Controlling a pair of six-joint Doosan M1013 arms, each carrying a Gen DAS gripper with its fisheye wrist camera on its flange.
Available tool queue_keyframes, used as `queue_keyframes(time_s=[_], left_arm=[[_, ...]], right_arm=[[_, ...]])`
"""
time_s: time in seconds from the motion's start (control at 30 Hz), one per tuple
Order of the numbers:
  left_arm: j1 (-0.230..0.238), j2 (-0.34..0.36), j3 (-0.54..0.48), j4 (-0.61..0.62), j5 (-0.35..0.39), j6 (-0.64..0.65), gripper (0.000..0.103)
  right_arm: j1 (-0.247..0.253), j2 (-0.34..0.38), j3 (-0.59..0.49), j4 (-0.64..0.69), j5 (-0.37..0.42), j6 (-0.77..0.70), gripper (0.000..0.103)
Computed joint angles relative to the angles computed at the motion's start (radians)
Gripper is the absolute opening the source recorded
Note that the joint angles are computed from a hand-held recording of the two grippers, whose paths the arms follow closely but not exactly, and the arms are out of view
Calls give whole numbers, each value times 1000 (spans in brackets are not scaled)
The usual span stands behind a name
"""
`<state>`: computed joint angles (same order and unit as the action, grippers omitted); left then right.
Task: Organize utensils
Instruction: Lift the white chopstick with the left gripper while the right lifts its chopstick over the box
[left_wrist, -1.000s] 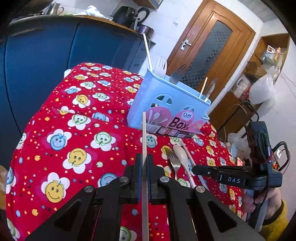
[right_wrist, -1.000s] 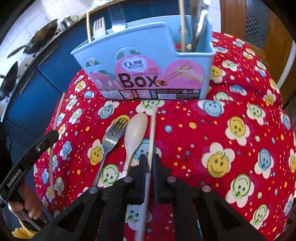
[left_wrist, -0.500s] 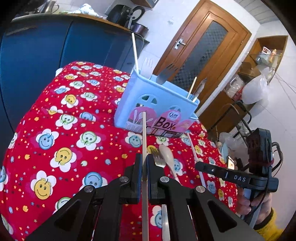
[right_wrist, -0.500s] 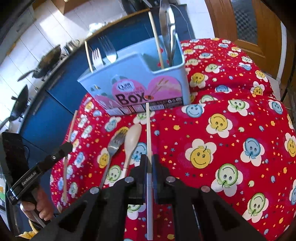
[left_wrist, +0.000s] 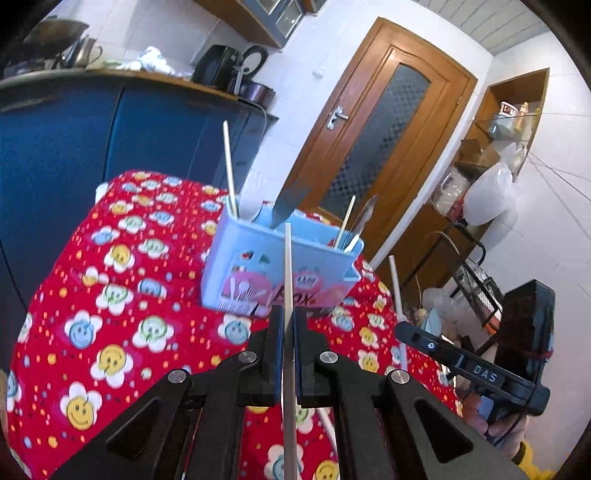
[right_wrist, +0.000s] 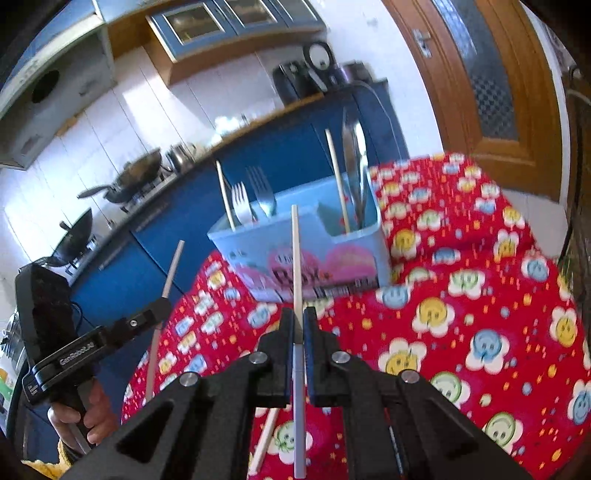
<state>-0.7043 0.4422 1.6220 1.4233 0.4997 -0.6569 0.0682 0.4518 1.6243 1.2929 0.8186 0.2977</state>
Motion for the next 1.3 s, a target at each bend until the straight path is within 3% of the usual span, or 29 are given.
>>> queue_keyframes(time_s=[0.23,0.53,0.93,1.3], left_arm=[[4,20,-63,-9,69,88,5],[9,42,-123,80,164,106,5],[37,80,-178,247,251,-10,5],[69,137,-222,268,335,-59,5]], right_arm=[[-8,-6,4,155,-5,-135,7],[-4,13,-32,250,-18,-198,7],[8,45,-91,364,-32,-277,7],[35,85,-146,436,-74,-365,7]])
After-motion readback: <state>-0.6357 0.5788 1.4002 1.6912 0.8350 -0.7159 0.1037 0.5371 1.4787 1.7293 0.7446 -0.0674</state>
